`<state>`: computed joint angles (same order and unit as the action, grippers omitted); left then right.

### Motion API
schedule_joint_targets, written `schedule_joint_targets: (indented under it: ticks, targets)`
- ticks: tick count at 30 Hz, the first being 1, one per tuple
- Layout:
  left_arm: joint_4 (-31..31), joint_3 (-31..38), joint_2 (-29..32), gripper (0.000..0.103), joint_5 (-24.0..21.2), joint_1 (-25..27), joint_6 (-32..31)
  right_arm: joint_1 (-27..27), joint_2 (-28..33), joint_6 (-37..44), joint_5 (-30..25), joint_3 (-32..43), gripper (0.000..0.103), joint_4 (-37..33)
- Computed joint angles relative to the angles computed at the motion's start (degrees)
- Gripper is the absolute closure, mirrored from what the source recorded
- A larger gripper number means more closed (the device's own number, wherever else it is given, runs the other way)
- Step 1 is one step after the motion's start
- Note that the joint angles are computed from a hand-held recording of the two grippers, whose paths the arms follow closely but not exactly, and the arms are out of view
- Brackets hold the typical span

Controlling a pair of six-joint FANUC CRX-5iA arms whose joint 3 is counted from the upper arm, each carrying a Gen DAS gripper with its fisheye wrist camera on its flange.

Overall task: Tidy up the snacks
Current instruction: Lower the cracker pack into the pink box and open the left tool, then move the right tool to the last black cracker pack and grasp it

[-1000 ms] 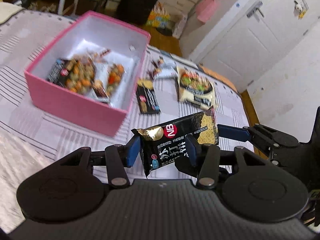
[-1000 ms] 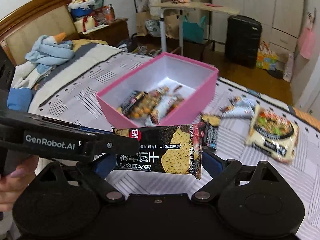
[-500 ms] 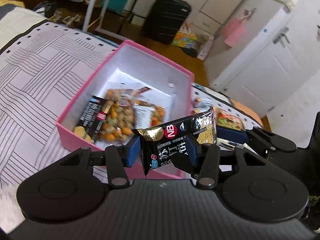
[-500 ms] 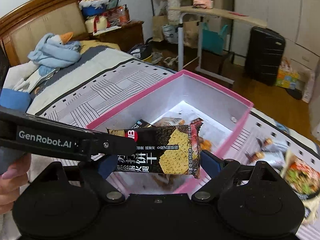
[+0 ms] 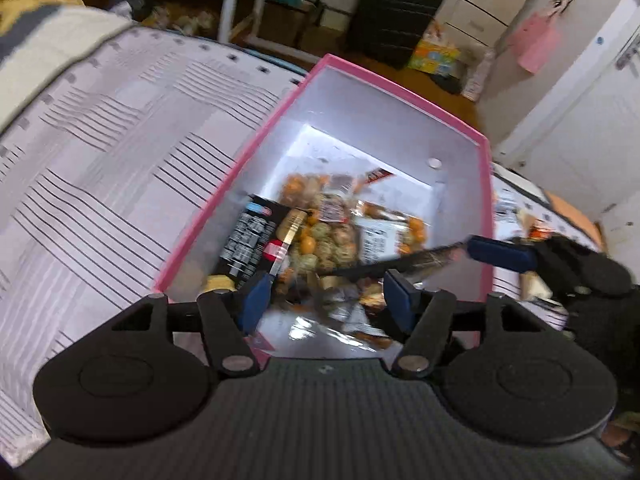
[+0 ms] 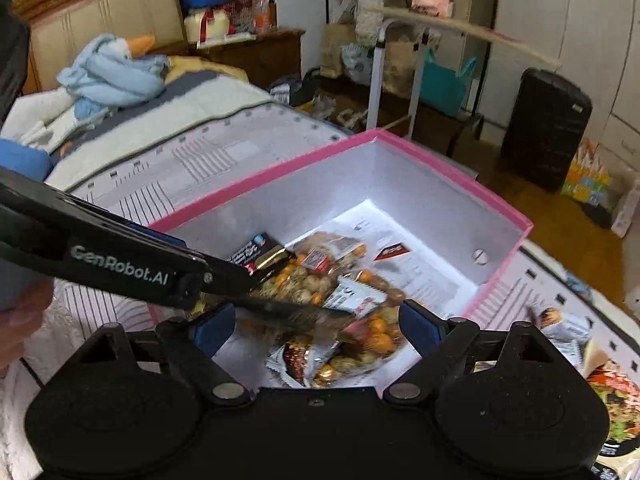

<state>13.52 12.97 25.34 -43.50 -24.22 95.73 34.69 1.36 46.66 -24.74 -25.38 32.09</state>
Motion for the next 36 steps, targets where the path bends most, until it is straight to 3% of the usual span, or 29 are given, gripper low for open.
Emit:
schedule_joint_targets:
  ticks: [2, 4, 7, 12, 14, 17, 21, 26, 29, 33, 36]
  targets:
    - [-2.88, -0.95, -1.48, 0.041, 1.89, -0.68, 2.08, -0.12, -3.08, -0.76, 0.18, -1.81, 0.011, 0.67]
    - [-0.88, -3.35, -3.24, 0.041, 4.30, -0.62, 0.42, -0.17, -5.95, -2.48, 0.10, -3.77, 0.011, 2.48]
    - [1.32, -4.94, -5.13, 0.043, 4.95, -0.69, -2.66, -0.42, -11.56, -6.22, 0.33, -8.19, 0.011, 6.53]
    - [-0.93, -4.87, -7.48, 0.043, 4.47, -2.82, -4.69, -0.26, -18.84, -9.86, -3.58, -12.67, 0.011, 10.09]
    - [0.43, -5.27, -8.06, 0.043, 4.51, -3.53, -6.48, -0.17, -20.74, -8.40, -5.69, -12.70, 0.011, 7.65]
    - [2.96, -5.95, -8.78, 0.045, 4.83, -5.02, -9.73, -1.39, -22.94, -2.57, -8.43, -10.92, 0.012, -1.71]
    - [4.06, -6.09, -8.69, 0.047, 5.25, -7.95, -11.09, -5.62, -23.49, 3.33, -7.28, -9.20, 0.025, -14.17]
    - [-3.30, -4.90, -7.34, 0.052, 6.78, -13.23, -3.56, -9.89, -21.26, 9.70, -5.73, -8.07, 0.037, -24.97]
    - [-8.88, -3.87, -5.78, 0.052, 8.12, -16.19, 3.86, -12.78, -18.75, 16.13, -5.09, -6.84, 0.039, -32.49]
    - [-25.31, 1.20, -2.06, 0.052, 7.30, -21.23, 20.52, -15.31, -15.68, 22.67, -4.39, -5.58, 0.039, -37.86]
    - [-27.51, 3.54, 1.05, 0.052, 6.10, -22.47, 22.33, -17.93, -13.02, 31.37, -5.20, -2.58, 0.039, -45.94]
